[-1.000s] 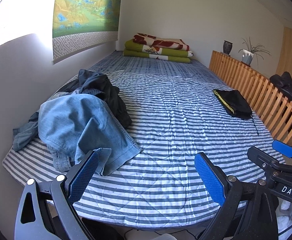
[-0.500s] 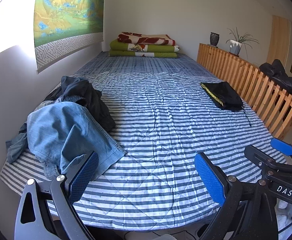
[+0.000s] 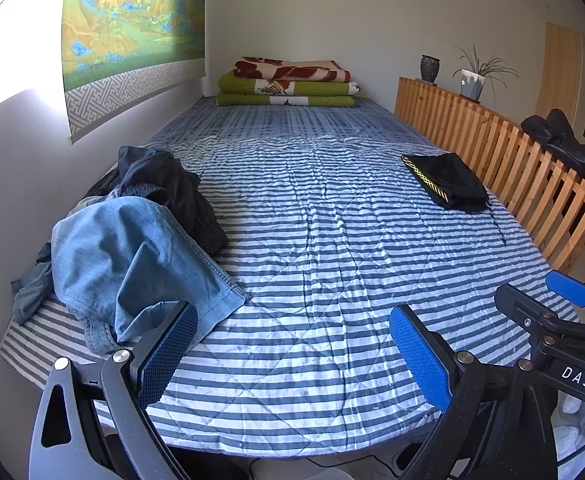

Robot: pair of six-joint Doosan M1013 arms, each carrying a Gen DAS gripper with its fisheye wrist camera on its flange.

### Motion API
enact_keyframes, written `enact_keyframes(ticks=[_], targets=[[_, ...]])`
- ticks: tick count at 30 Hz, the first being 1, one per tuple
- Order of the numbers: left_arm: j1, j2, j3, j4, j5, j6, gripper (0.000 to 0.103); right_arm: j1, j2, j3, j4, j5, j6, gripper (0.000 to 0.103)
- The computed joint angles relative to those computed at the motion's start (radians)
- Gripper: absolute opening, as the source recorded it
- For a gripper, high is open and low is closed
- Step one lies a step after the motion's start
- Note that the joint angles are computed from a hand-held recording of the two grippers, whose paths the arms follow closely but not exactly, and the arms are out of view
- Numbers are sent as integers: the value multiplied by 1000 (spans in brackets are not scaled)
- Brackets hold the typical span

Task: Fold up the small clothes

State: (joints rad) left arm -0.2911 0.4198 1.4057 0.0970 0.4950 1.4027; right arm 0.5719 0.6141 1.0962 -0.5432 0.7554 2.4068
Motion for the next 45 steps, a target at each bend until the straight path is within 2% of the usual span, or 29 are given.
enact_keyframes(ticks=[35,45], targets=[[4,4,11,-18,3,-1,99,4,1,2,-5,-1,-2,90],[23,4,20,-18,3,-23,99,13,21,-26,-6,8,-26,90]])
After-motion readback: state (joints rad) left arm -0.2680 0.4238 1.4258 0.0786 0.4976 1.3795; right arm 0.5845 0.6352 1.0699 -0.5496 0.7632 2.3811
